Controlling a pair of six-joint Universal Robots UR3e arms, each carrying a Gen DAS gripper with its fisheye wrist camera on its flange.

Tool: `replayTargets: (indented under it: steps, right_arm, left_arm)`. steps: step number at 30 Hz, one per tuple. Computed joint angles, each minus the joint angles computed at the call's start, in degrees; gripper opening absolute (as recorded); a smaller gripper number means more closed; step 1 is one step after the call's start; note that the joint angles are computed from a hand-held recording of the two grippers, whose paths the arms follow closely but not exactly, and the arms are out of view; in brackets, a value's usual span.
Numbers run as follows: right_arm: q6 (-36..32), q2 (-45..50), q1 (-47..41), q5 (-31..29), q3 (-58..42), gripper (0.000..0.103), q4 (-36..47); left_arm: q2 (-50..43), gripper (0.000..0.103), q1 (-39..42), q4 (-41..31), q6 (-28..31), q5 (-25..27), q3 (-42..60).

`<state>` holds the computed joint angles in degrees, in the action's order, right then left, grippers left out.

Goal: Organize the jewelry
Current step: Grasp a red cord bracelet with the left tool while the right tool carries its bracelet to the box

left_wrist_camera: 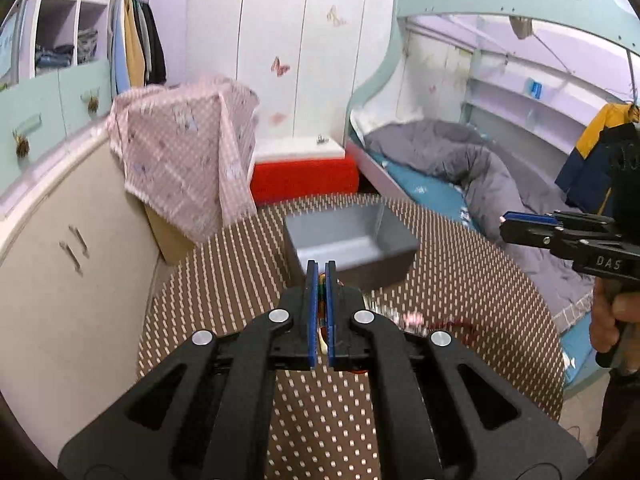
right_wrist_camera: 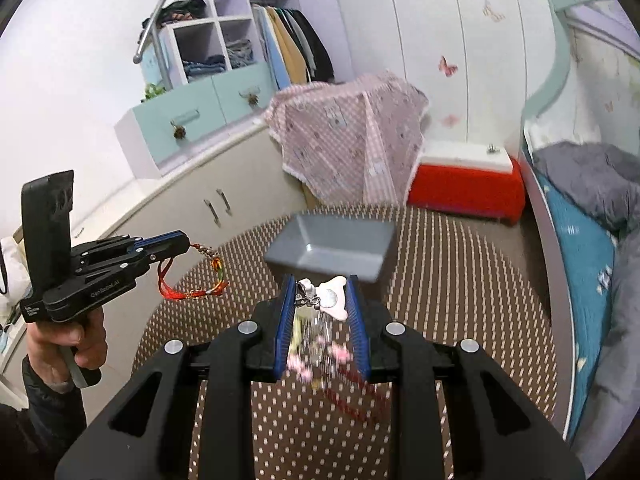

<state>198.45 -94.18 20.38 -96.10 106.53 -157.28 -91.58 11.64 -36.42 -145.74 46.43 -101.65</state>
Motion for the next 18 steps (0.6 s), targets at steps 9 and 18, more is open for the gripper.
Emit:
replayTargets:
  steps: [9, 18]
  right_arm:
    - [-3.5, 9.2, -9.1, 10.8, -16.1, 0.024, 8.4]
    - [-0.9, 21.2, -15.2, 18.6, -28.2, 0.064, 17.2]
  left_arm:
    - [-14.3, 0.003, -8.4, -4.0, -8.5, 4.3, 22.8]
    - [-36.1, 0.022, -16.7, -17.7, -15.1, 17.9, 53.5]
